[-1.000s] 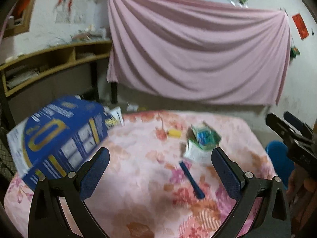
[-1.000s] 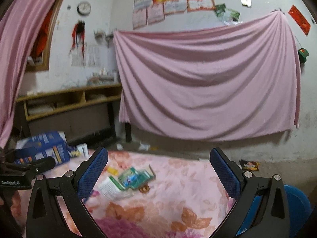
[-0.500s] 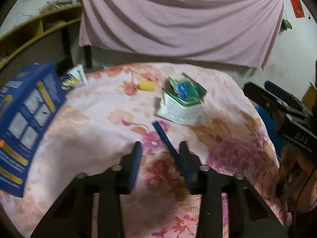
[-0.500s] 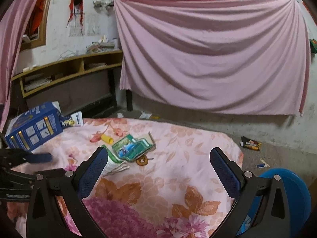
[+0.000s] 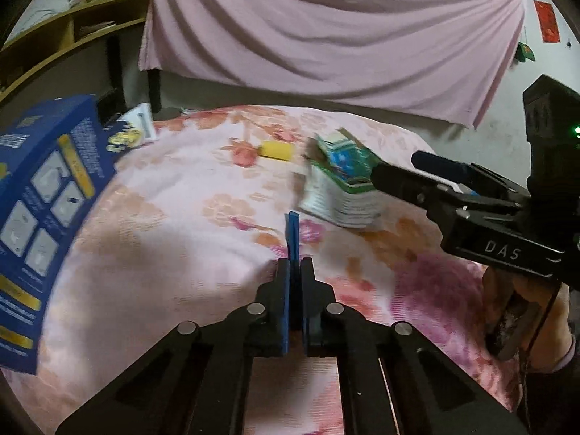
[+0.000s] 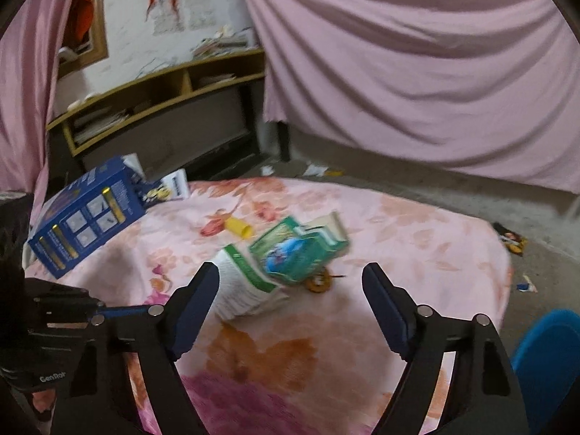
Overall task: Collect trash
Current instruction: 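Grasp the blue plastic strip with the left tool while the right tool grasps the white-green paper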
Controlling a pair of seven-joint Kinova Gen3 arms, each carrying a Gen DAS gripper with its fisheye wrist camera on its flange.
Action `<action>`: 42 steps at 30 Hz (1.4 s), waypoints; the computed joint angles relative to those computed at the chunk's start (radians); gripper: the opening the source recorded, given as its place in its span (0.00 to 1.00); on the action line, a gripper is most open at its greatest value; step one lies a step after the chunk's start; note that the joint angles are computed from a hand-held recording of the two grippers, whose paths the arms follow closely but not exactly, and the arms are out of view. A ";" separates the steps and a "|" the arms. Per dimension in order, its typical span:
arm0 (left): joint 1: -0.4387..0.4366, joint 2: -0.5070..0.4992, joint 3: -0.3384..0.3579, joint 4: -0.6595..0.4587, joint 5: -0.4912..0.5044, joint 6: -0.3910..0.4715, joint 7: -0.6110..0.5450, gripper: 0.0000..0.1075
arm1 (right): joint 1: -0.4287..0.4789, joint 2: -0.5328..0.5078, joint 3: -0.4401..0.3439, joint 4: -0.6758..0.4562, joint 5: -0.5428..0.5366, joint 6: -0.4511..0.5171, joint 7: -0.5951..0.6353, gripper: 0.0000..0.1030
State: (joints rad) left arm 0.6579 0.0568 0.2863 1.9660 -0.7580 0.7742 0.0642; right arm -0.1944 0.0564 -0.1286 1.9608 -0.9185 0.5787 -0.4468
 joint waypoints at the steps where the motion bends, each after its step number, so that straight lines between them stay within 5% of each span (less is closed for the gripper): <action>1: -0.002 -0.010 -0.003 0.009 0.002 0.004 0.003 0.03 | -0.008 0.010 -0.004 -0.011 0.020 0.005 -0.017 0.77; 11: -0.060 -0.081 0.033 0.070 0.032 0.013 0.016 0.03 | -0.021 0.141 -0.049 -0.162 0.190 0.149 -0.176 0.76; 20: -0.104 -0.097 0.051 0.075 0.086 -0.012 -0.059 0.03 | -0.033 0.174 -0.078 -0.208 0.290 0.238 -0.202 0.76; 22: -0.107 -0.093 0.051 0.067 0.102 -0.006 -0.084 0.04 | -0.049 0.169 -0.078 -0.205 0.322 0.232 -0.217 0.75; 28: -0.114 -0.085 0.044 0.056 0.134 -0.006 -0.132 0.04 | -0.055 0.157 -0.076 -0.197 0.344 0.212 -0.247 0.50; 35: -0.102 -0.060 0.034 0.018 0.163 0.040 -0.217 0.04 | -0.070 0.135 -0.076 -0.179 0.377 0.182 -0.272 0.50; 42: -0.061 -0.036 0.037 -0.003 0.108 0.082 -0.167 0.04 | -0.068 0.090 -0.080 -0.129 0.347 0.146 -0.239 0.50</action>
State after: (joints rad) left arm 0.5966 0.0207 0.3235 1.9631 -0.6500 0.8564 -0.1024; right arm -0.2626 0.1466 -0.2084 1.8314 -0.5715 0.7244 -0.6857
